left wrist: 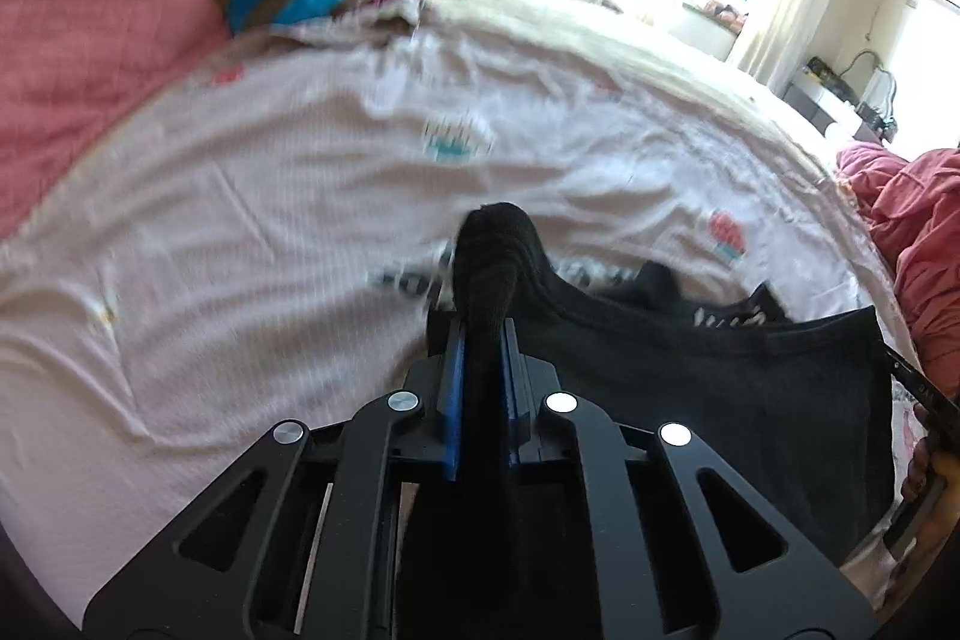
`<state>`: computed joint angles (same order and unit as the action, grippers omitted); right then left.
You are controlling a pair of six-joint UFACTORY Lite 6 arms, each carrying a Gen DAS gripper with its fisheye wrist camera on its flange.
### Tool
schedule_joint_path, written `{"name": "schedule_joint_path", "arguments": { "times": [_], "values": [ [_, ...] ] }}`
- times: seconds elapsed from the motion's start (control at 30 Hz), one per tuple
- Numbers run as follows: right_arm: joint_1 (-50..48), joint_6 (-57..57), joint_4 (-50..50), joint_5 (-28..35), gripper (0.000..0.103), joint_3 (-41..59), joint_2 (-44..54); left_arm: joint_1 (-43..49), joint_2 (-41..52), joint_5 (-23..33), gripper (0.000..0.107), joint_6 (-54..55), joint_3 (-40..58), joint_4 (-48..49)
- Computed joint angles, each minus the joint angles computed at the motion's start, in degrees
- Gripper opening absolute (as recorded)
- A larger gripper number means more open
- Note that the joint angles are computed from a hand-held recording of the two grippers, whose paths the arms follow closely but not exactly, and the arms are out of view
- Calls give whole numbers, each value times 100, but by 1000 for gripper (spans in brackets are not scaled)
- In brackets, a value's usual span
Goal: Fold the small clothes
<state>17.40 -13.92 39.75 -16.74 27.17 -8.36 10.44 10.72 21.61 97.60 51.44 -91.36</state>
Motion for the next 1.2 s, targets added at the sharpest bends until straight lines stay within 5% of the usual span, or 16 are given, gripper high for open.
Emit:
{"name": "schedule_joint_path", "arguments": {
  "times": [0.3, 0.7, 0.87, 1.2],
  "values": [
    [-143, -50, 158, -96, 6, 268, 459, -117, 591, -346, 4, 322, 416, -508],
    [336, -2016, 2386, -477, 13, 581, 1425, 36, 789, -367, 13, 943, 117, -1011],
    [832, -2840, 3454, -902, 30, 149, 760, 275, 64, -179, 31, 1084, -567, -1025],
    [2707, -4143, 5270, -1146, 40, -412, -538, 171, -1756, 58, 48, 381, -1930, -19]
  ]
}}
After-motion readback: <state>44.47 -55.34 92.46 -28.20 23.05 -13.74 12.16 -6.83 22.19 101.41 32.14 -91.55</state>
